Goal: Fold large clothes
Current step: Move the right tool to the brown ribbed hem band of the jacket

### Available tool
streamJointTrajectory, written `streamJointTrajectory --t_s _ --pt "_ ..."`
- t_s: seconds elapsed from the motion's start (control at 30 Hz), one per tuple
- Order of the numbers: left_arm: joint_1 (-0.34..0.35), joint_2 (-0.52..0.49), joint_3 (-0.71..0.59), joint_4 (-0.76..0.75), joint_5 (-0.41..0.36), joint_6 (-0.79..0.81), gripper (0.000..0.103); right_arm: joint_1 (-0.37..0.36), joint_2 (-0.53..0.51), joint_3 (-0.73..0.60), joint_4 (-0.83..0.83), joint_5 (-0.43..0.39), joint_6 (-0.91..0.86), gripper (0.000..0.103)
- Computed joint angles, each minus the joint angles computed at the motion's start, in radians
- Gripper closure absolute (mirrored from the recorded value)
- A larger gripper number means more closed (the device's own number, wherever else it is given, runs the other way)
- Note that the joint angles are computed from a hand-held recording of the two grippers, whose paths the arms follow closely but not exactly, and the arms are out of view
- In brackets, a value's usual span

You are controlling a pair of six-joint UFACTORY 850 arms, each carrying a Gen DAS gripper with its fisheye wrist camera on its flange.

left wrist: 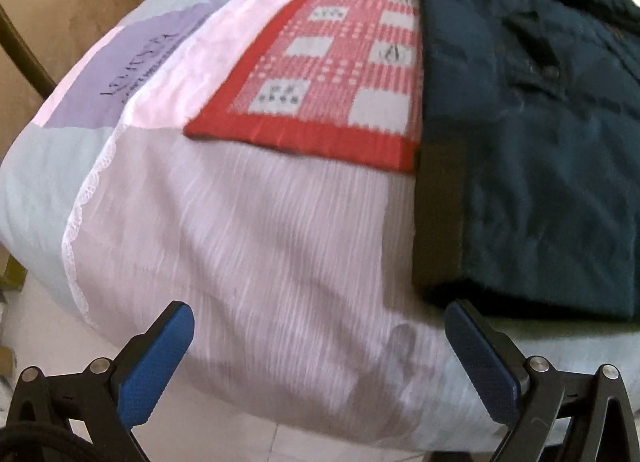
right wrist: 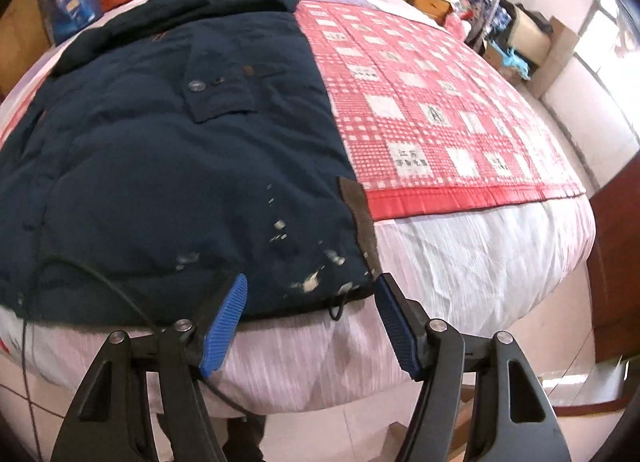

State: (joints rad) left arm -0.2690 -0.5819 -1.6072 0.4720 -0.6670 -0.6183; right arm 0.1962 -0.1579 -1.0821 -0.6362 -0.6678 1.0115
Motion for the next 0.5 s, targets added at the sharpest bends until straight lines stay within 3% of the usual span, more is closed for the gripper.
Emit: streamJointTrajectory --t_s 0.2,0.5 --pt "-0.004 -0.027 -0.025 0.016 0.055 -0.043 0.0 0.036 0.017 0.015 -0.029 -0.035 0.064 0.034" --pt "-0.004 -0.105 -0.152 0.143 0.082 -0.175 0.0 0.03 0.079 0.082 -0.113 -0.107 0.185 0.033"
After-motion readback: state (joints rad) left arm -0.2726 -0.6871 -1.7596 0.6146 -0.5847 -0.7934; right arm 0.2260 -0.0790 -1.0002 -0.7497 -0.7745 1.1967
